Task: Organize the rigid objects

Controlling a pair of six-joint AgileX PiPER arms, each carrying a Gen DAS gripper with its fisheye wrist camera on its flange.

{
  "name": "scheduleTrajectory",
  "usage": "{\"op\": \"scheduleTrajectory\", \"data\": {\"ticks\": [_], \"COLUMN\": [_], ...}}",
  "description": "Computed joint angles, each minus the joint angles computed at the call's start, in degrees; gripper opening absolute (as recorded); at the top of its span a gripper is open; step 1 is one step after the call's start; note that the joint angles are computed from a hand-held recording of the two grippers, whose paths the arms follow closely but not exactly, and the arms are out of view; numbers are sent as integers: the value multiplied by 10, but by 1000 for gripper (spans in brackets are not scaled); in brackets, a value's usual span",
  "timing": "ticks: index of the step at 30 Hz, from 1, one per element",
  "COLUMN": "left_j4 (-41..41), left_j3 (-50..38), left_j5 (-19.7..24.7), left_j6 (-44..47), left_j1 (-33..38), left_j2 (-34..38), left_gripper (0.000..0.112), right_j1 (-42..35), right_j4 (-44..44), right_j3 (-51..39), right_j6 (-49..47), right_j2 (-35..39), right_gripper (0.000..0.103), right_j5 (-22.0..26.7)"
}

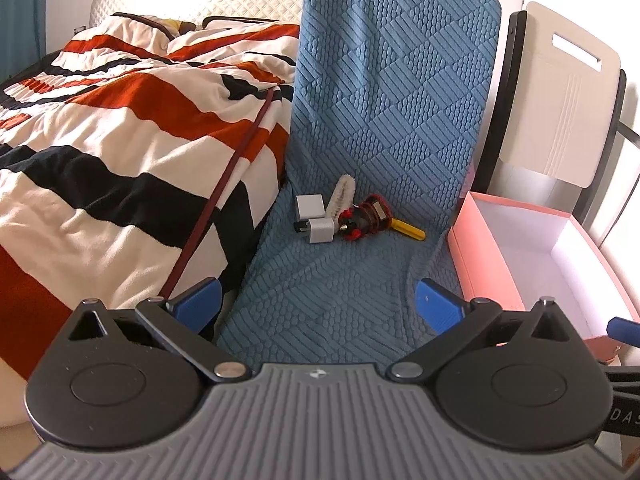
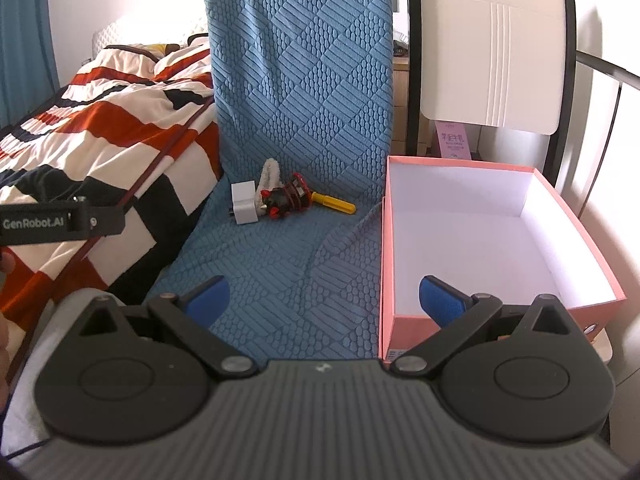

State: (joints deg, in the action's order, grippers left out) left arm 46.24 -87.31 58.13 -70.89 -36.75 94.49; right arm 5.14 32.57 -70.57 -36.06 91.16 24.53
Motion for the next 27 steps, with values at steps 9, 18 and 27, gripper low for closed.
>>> {"op": "scheduleTrajectory", "data": {"ticks": [9, 18, 27], "left_j4": [-12, -15, -7], "left_j3": [12, 18, 33], "left_j5": [-14, -13, -15], "left_j6": [1, -2, -27], "left_j1": [12, 15, 7], "left_j2": [2, 5, 0], "left_gripper": [103, 103, 103], "right_j1": [5, 1, -3], "right_j4": [14, 44, 92], "right_j3": [-2, 6, 9], "right_j6": [-13, -44, -97], "right_j2": [6, 11, 16], "right_gripper": [103, 103, 103], "right_j5": [4, 6, -3]}}
